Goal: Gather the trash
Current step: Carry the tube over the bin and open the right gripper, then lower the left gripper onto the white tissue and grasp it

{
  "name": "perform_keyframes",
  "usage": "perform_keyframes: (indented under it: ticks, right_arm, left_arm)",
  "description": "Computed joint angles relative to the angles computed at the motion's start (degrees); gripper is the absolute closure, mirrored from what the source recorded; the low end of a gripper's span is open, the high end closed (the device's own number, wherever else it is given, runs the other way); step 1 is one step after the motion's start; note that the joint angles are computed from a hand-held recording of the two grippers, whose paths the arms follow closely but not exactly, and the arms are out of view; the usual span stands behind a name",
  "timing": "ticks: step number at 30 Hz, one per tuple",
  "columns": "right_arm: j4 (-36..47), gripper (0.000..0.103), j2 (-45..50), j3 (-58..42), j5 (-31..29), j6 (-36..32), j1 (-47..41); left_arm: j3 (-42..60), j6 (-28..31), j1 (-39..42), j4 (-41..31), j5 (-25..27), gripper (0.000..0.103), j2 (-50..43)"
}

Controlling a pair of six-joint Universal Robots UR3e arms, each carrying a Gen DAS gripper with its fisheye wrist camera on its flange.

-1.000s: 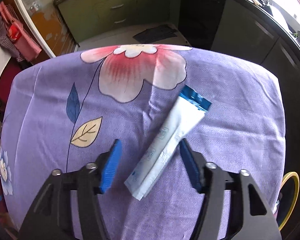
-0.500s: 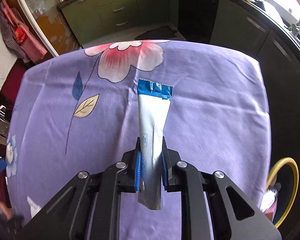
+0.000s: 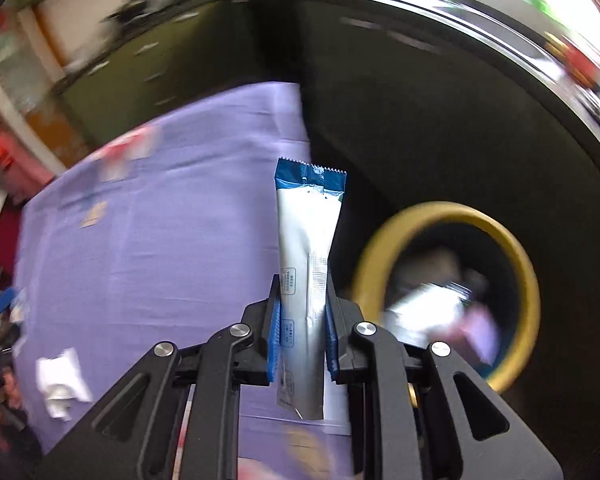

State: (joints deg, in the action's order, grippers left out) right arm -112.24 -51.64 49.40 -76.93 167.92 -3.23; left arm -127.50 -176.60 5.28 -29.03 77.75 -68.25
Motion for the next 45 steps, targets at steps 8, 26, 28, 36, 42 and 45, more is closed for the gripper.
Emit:
perform_keyframes:
  ticks: [8, 26, 28, 36, 42, 45]
  right_arm:
    - [0.56, 0.062, 11.85, -8.58, -6.84, 2.78, -9.54]
    - [-22.65, 0.040, -22.73, 41.43, 3.72, -0.11, -11.94]
    - [-24.60, 0.037, -25.78, 45.54, 3.98, -0.11, -10.75]
    - [-25.90, 0.037, -35.18, 56.60, 9.60, -3.84, -9.35]
    - [-27.80, 0.036, -36.64, 59.46, 11.81, -4.57, -7.48]
    - [-28.06, 0.036, -36.68, 60.03, 12.18, -5.36, -7.38]
  left_arm:
    - [0.41, -0.16, -1.79, 0.95, 0.94, 0.020, -1.71]
    - [1.31, 0.53, -4.25, -0.84, 0.67, 0.017, -1.68]
    - [1.20, 0.91, -3.25, -3.39, -1.28, 0.015, -0.03]
    - [-2.66, 4.09, -0.88, -14.20, -5.33, 0.015, 8.11]
    - [-5.62, 3.91, -2.19, -16.92, -3.03, 0.015, 11.03]
    - [-6.77, 3.33, -2.44, -17.97, -2.66, 0.015, 12.14]
